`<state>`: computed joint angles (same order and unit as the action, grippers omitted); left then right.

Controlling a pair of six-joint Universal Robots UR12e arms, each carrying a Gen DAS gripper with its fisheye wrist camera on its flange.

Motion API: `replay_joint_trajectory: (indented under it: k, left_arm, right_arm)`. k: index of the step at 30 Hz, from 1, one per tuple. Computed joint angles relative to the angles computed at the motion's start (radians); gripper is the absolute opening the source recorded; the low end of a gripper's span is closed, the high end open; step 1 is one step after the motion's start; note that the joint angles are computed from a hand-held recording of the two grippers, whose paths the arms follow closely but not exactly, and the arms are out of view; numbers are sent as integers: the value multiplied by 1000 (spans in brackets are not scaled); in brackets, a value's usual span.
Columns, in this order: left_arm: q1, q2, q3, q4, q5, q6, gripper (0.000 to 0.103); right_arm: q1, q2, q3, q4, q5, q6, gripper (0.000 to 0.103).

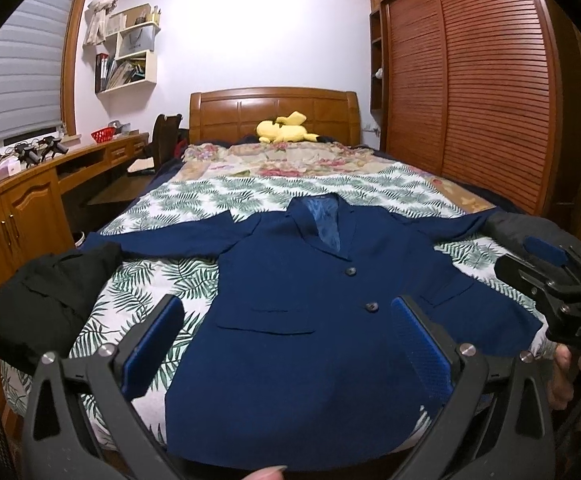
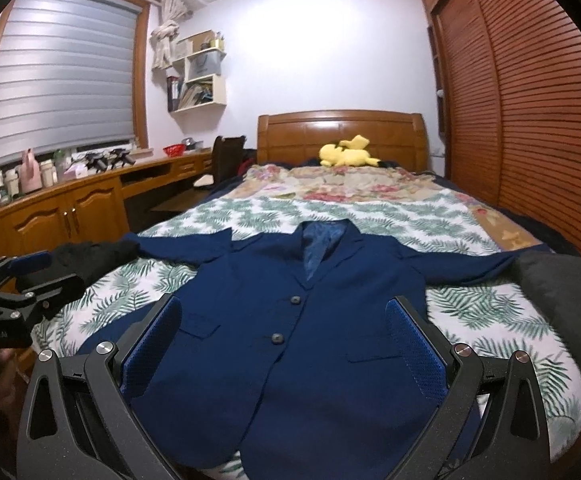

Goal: Fold large clothes
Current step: 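Grasp the navy jacket's side edge and sleeve with the left tool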

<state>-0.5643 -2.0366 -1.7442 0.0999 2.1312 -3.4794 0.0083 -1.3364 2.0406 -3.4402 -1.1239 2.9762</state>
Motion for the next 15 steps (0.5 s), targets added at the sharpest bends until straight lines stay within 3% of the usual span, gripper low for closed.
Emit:
replay_joint_trajectory:
  k: [15]
  left_arm:
    - [48,-6,-4,-106,-17,-73,103]
  right_arm:
    - [34,120,-138,92,87,-77,103]
